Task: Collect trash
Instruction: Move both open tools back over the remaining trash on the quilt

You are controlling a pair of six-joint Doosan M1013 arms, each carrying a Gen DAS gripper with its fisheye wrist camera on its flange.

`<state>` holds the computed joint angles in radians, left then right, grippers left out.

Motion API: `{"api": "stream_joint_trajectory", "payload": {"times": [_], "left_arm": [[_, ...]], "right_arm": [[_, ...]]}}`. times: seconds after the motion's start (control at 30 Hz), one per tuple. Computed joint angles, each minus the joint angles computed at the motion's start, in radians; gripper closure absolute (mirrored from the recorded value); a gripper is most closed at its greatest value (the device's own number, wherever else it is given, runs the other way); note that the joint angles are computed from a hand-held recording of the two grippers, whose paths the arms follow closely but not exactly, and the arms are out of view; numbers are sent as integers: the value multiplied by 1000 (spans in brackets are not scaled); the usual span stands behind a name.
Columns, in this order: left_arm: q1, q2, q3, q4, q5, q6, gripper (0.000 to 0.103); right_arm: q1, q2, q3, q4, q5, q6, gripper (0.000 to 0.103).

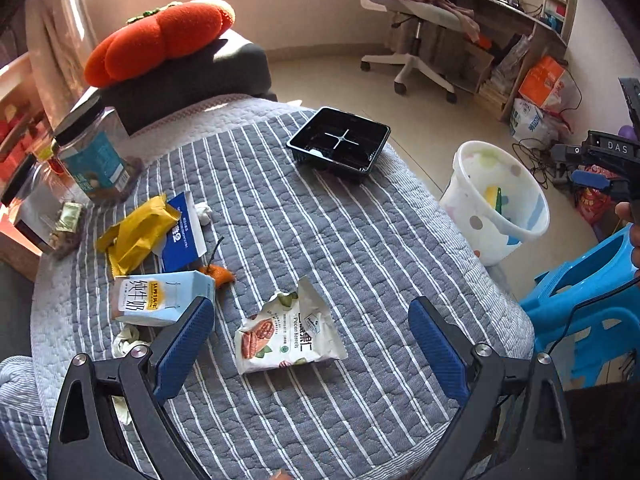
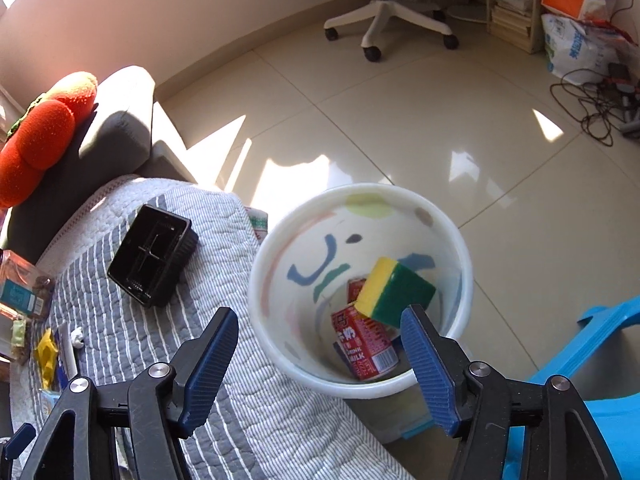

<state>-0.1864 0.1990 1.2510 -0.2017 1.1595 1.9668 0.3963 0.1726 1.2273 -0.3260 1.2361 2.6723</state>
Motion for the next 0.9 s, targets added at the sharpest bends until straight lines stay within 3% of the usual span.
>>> {"api": "stream_joint_trajectory", "payload": {"times": [0.4,0.9], "left_arm": [[84,-22,39,48,-10,36,4],[154,-20,72,83,2,60,4]], "right_arm": [[63,36,-57,9,21,-49,25],[154,147,-180,71,91,-236,22]]}}
